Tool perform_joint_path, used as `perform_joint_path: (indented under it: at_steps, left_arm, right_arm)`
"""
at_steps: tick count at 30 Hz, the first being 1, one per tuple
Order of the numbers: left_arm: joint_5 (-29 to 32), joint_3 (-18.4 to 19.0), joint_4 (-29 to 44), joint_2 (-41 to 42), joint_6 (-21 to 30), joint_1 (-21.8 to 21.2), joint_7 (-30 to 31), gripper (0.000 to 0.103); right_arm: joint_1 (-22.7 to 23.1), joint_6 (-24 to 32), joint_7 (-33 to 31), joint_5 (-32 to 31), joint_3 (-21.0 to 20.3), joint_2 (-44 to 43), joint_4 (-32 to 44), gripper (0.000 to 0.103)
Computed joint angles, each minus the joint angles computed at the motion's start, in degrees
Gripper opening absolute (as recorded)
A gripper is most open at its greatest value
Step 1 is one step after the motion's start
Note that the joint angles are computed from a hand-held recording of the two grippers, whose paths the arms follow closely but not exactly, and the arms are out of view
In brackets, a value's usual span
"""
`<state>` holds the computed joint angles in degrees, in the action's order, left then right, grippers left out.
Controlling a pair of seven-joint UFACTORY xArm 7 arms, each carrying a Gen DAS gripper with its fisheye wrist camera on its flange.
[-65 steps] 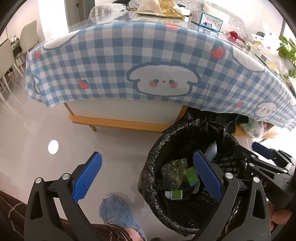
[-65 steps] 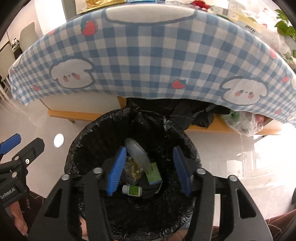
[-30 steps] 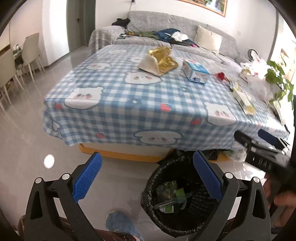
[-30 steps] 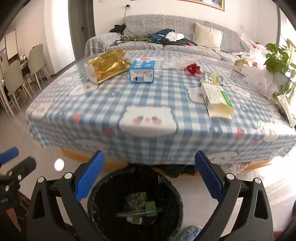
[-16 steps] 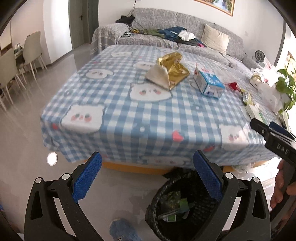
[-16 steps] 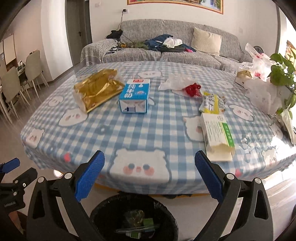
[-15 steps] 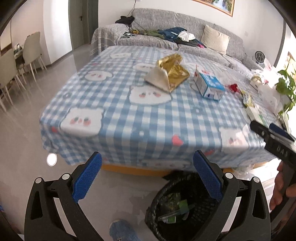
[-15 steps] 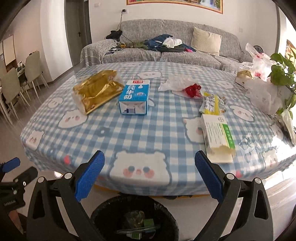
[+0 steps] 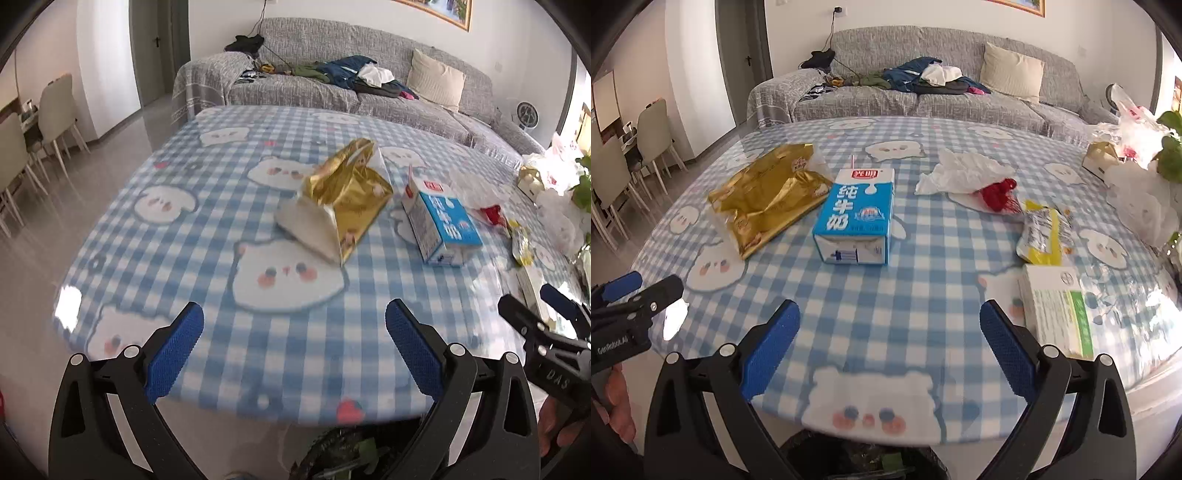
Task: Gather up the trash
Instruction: 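Grasp the gold foil bag with the left tool while the right tool grasps the milk carton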
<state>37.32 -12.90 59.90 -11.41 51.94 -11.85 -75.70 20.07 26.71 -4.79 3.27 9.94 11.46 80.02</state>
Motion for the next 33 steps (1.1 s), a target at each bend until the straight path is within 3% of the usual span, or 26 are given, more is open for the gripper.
perform_joint_path:
  at_steps: [15, 22, 33]
  left_arm:
    - [-0.2, 6.9, 14.5, 14.3, -1.6, 0.7, 9.4, 0.097]
    - [-4.6, 10.1, 25.0, 23.6, -0.8, -0.5, 17.0, 0.095]
    - [-8.3, 13.7, 31.0, 29.4, 1.7, -1.5, 20.8, 0.078]
  right_arm:
    - [2.8, 6.8, 0.9, -2.5, -1.1, 15.6, 20.8, 0.094]
    - [4.8, 12.1, 2.8, -4.3, -2.4, 23.2, 32.6, 0.094]
    - [6.7, 15.4, 2.9, -4.9, -3.4, 30.3, 43.7, 0.094]
